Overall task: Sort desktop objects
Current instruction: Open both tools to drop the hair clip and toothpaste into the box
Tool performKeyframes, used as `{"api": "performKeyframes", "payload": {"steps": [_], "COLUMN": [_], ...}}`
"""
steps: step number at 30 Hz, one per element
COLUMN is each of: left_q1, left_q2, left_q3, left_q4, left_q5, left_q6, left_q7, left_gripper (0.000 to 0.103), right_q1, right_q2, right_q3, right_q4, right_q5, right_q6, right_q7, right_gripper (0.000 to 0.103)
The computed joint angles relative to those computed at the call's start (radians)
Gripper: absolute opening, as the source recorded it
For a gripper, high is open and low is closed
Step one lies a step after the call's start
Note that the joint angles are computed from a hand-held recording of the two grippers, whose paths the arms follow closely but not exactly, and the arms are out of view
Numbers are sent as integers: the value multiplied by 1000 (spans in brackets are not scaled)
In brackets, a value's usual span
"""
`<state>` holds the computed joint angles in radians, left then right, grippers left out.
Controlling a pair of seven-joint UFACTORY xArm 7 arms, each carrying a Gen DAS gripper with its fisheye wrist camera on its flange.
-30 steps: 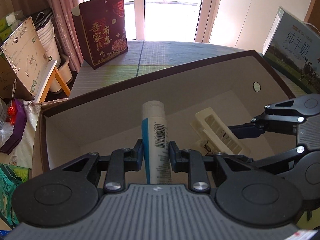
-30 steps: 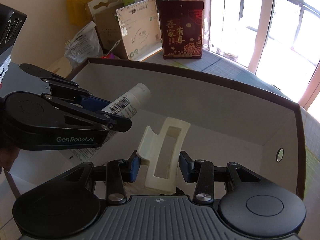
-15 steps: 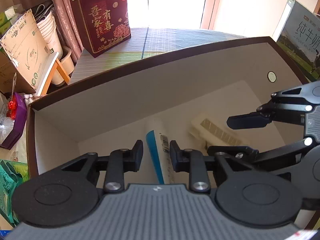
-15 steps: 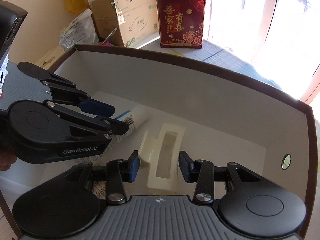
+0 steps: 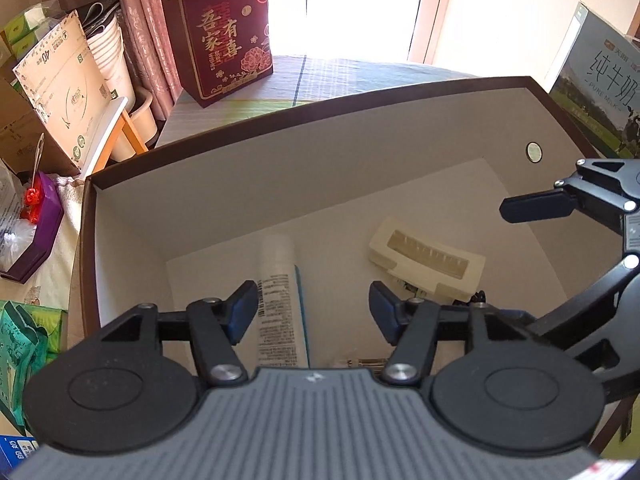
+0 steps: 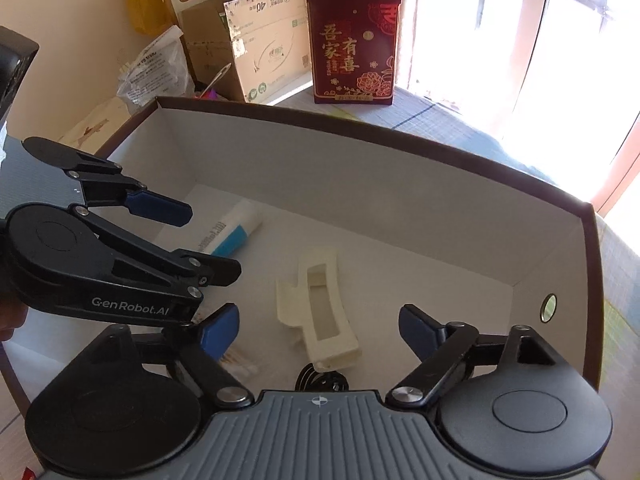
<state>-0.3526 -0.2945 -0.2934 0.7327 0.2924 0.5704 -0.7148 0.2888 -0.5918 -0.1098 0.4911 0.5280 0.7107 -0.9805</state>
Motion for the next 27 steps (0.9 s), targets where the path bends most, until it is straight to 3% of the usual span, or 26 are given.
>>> {"api": "performKeyframes", "payload": {"steps": [2, 10, 13, 27], "left_q1": [2, -1, 3, -38], "left_q2": [-18, -92, -124, -292], "left_q3": [-7, -39, -60, -132], "left_q4": [-4, -11, -11, -15], "left_q5": [8, 21, 28, -8], "left_q6": [7, 44, 74, 217], "left_q7": [-14, -52, -87, -182], "left_gripper": [70, 81, 91, 96], "right_q1": [-5, -35, -50, -128], "right_q2": [-28, -159, -211, -463], "right_q3": [-7, -29, -40, -52], "right_q4": [-6, -56, -78, -153], "right_q5": [-6, -26, -41, -132], "right_q6": [22, 62, 79, 152], "right_q7": [-8, 7, 21, 158], "right_gripper": [96, 101, 101, 101]}}
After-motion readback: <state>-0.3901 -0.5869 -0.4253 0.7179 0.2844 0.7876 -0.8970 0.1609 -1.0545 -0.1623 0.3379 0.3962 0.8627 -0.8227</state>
